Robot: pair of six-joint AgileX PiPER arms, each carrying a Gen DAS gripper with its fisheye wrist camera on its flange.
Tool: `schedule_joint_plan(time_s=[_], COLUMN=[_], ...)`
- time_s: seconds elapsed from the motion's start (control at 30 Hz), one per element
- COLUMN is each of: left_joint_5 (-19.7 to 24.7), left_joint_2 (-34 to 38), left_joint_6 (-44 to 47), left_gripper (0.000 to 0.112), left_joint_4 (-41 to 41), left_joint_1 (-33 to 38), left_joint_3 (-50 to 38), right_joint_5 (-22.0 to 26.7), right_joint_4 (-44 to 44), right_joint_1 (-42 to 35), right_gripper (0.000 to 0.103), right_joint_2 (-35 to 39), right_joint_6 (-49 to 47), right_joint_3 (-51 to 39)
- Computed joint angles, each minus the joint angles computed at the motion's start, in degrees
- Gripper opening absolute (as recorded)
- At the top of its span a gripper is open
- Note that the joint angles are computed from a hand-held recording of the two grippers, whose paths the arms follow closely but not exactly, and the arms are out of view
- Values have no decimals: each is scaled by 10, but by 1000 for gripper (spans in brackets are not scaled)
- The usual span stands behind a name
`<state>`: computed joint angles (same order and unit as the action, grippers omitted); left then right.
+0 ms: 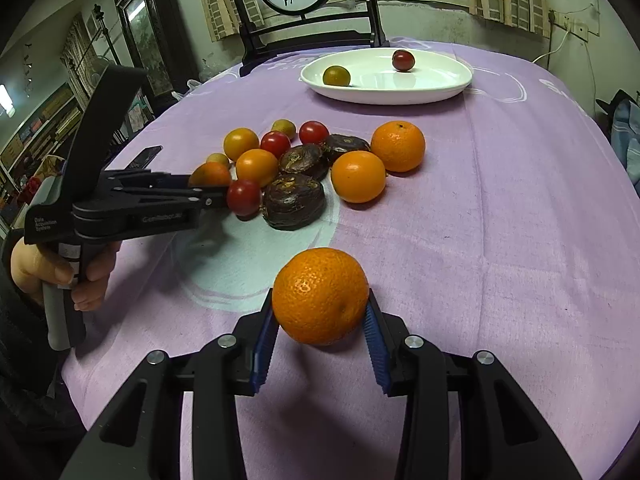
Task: Organize fruits
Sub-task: 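Grasp a tangerine with the right tool while the left tool grasps a large orange, then carry both oranges over the white plate and open both tools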
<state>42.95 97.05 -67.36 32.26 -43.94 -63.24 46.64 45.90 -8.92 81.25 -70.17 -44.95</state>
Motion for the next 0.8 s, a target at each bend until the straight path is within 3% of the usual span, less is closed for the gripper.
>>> schedule_joint_plan(time_s=[0.2, 0.37, 0.6, 0.8], left_joint_5=[3, 34, 87, 80], left_joint_2=[-49, -92, -99, -33], left_joint_6=[-11, -20, 12, 95], left_gripper=[42, 42, 42, 42], left_joint_4=[-10, 16, 56, 47], left_joint_1=[-12, -44, -59, 2], left_joint_3=[43, 45, -34, -150], right_joint_5=[9, 19, 18, 5], right_joint_4=[7, 8, -13, -26], right_joint_1=[-12, -16, 7, 44], right_gripper=[41, 41, 41, 41], right_joint_2=[-9, -26, -35, 24], right_joint_6=[-9, -8, 25, 71], right_joint_3=[2, -9, -68, -175])
